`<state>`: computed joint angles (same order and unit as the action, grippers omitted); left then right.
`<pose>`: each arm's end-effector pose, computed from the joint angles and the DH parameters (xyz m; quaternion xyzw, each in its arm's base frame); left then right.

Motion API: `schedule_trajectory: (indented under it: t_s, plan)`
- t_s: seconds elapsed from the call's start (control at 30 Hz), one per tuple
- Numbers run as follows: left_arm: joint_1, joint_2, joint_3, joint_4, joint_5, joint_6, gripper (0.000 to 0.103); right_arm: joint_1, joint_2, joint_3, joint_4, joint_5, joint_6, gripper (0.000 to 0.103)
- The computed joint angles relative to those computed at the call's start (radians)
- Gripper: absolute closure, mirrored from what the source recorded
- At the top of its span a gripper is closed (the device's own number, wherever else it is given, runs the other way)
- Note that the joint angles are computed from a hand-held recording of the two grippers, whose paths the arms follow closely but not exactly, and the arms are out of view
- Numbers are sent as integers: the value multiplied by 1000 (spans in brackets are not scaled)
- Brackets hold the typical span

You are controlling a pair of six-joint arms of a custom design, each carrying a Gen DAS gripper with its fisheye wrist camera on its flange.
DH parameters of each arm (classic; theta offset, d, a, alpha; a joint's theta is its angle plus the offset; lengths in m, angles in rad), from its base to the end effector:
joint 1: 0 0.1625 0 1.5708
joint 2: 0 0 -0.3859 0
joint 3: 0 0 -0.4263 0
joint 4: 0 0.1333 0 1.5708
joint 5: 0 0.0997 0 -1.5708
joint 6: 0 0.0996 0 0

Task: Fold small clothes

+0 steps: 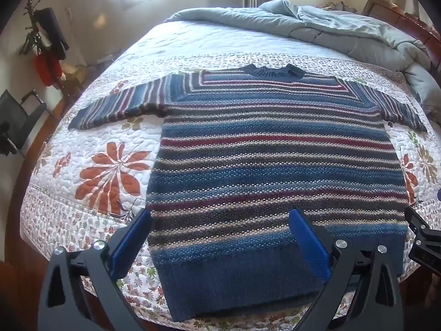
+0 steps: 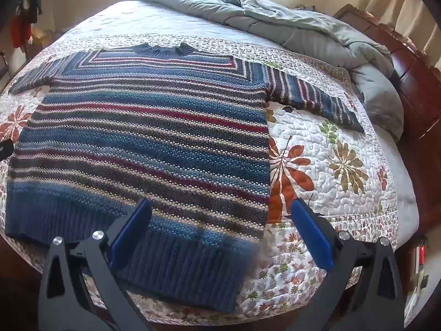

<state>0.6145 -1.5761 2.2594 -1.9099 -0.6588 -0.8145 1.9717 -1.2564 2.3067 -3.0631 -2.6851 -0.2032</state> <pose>-0.2061 -0.4049 0.1882 0.1379 0.8770 -0.2386 0.3937 0.2122 -0.3882 0.1626 0.1357 -0.8251 0.2361 0.4950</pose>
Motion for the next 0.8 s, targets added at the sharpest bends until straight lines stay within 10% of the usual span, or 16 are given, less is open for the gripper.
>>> schedule_trajectory:
  t_s: [0.8]
  plan:
    - [1, -2, 14, 4, 15, 4, 4, -21, -55, 12, 40, 45, 66, 3]
